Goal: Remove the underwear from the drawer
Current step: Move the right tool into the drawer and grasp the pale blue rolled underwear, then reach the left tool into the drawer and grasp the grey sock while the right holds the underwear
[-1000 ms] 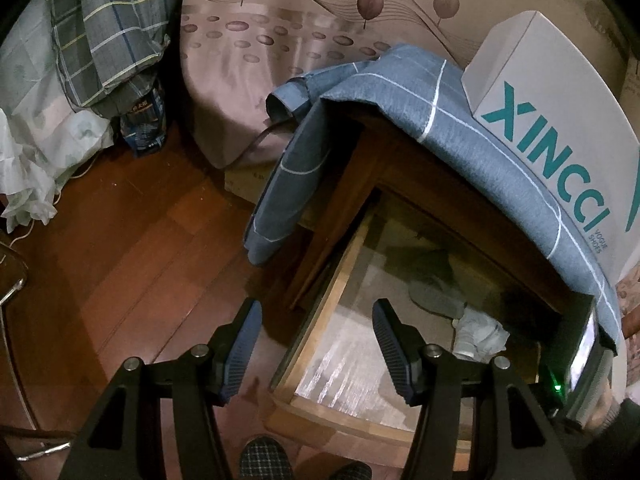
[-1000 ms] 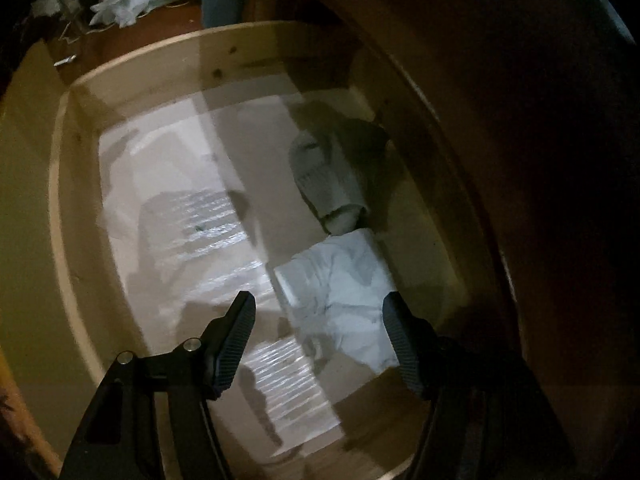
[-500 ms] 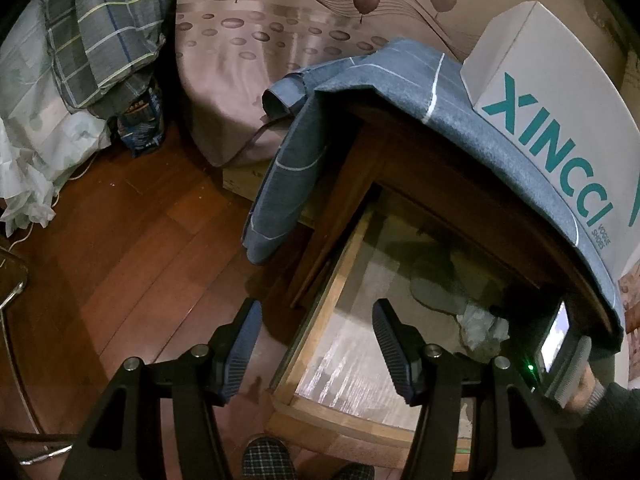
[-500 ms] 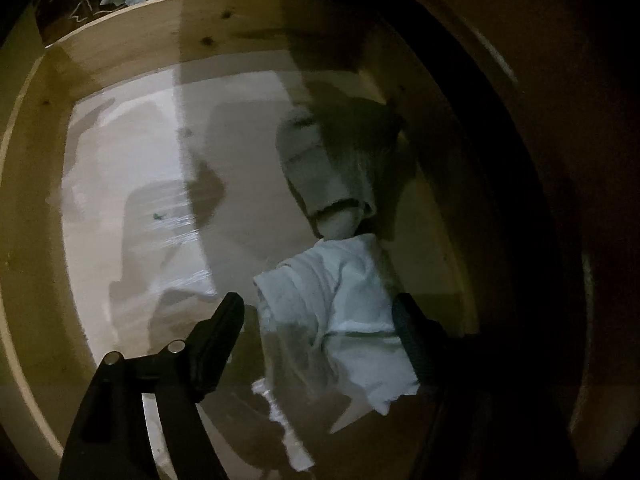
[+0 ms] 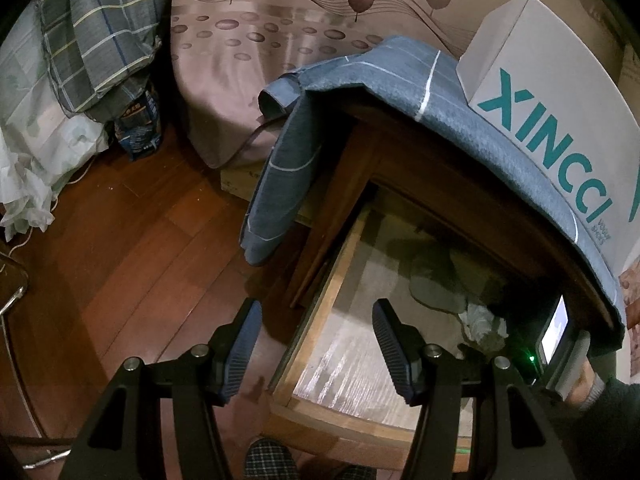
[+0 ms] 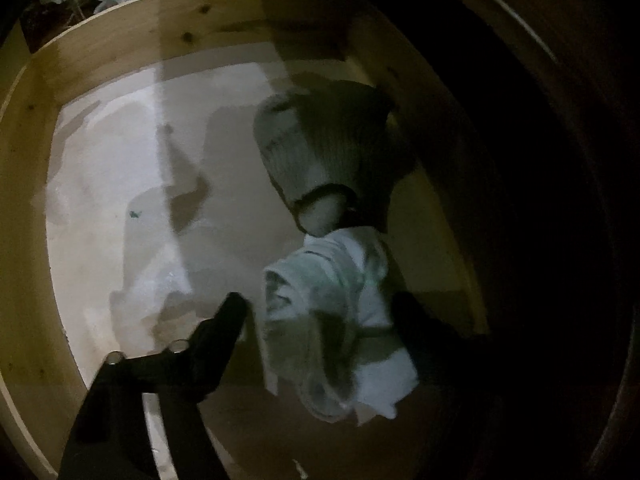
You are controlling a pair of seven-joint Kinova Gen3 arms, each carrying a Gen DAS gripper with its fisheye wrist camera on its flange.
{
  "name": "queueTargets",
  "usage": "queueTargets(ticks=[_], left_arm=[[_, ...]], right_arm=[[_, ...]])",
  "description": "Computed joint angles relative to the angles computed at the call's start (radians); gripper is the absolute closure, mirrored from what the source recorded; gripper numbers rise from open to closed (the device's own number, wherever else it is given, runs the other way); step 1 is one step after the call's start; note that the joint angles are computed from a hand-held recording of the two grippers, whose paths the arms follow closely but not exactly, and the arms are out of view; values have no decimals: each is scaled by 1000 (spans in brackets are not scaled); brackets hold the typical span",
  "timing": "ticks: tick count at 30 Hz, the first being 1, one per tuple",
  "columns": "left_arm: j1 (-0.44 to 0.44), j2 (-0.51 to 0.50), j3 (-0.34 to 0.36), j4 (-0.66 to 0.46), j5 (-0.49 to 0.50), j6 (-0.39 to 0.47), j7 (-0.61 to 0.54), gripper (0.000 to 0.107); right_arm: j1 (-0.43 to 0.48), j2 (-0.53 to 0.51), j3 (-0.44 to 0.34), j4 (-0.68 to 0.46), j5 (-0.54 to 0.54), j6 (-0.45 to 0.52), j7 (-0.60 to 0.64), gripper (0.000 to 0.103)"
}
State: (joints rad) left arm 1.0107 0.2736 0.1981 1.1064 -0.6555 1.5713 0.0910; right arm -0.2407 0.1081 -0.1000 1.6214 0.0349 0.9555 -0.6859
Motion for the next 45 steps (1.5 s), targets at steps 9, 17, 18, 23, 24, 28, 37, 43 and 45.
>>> queueTargets(ticks=[9, 17, 18, 23, 24, 28, 37, 43, 45], left_arm=[[5, -3, 1, 8, -7, -3, 5, 48], [4, -6, 5, 12, -12, -4, 5, 48], [4, -5, 5, 10, -12, -3, 3, 48], [-1, -4, 4, 9, -6, -5, -1, 48], [-1, -5, 4, 9, -6, -7, -5, 48], [-2, -5, 4, 8, -5, -8, -6, 48], [5, -2, 3, 8, -9, -4, -4, 48], [-5, -3, 5, 5, 10, -12, -30, 48], [1, 8, 4, -12, 7, 9, -38, 48]], right_arm=[[8, 7, 12, -90, -28, 163, -77, 62], [37, 5, 14, -118, -89, 259, -35, 54], [34, 4, 13, -112, -80, 245, -37, 53], [17, 30, 10, -106, -35, 222, -55, 48], [17, 37, 7, -106, -26, 217, -59, 48], [-5, 71, 7, -120, -15, 217, -111, 55], [-47, 22, -4, -93, 64, 247, -192, 67], [-51, -30, -5, -115, 36, 308, -278, 67], [-56, -56, 4, -123, 24, 326, -339, 67]])
